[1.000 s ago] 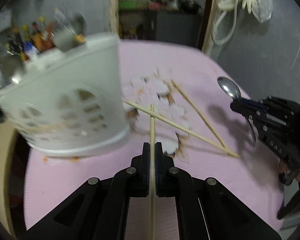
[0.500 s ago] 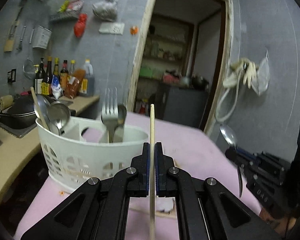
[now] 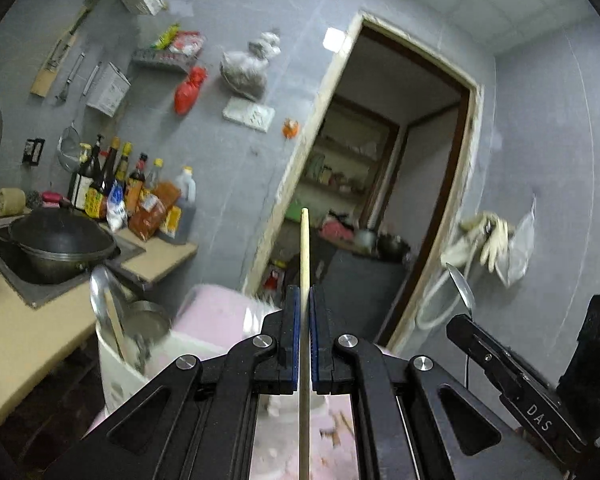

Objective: Organize utensils
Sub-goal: 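Lift the chopstick with the left tool while the right tool carries the spoon to the holder, then lower the chopstick into the holder with the left tool while the right tool lowers the spoon in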

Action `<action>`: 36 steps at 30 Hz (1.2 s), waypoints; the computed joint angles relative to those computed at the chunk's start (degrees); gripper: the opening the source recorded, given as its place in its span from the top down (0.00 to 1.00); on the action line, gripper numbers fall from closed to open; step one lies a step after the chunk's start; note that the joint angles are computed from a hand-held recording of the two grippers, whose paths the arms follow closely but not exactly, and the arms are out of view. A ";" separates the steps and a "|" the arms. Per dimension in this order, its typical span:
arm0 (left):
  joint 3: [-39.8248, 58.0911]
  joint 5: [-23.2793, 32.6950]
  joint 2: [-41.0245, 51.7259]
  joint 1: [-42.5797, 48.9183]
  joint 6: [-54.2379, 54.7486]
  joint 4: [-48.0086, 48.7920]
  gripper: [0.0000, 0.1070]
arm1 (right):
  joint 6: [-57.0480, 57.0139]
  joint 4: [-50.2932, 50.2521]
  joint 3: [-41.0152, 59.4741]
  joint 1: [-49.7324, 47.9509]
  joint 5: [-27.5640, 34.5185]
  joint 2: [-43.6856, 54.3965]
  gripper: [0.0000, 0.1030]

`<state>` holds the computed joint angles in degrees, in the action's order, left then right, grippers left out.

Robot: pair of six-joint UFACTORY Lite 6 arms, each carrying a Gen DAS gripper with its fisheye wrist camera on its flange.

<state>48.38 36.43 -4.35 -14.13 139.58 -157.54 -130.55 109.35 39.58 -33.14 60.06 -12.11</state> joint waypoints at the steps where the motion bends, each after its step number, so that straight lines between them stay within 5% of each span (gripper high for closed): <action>1: 0.43 0.91 0.40 0.82 -0.20 -0.04 0.98 | 0.96 1.47 1.75 2.15 0.17 1.35 0.96; 18: 11.81 12.50 16.44 15.08 -3.67 -4.24 0.98 | -1.18 19.74 14.03 16.36 8.72 21.20 0.96; 27: 10.10 16.36 19.70 12.39 6.06 -16.12 0.98 | -2.01 20.67 15.35 16.51 10.54 25.53 0.95; 36: 7.36 20.24 20.06 10.18 10.81 -18.06 0.98 | -8.19 22.57 14.58 19.57 7.56 27.68 0.95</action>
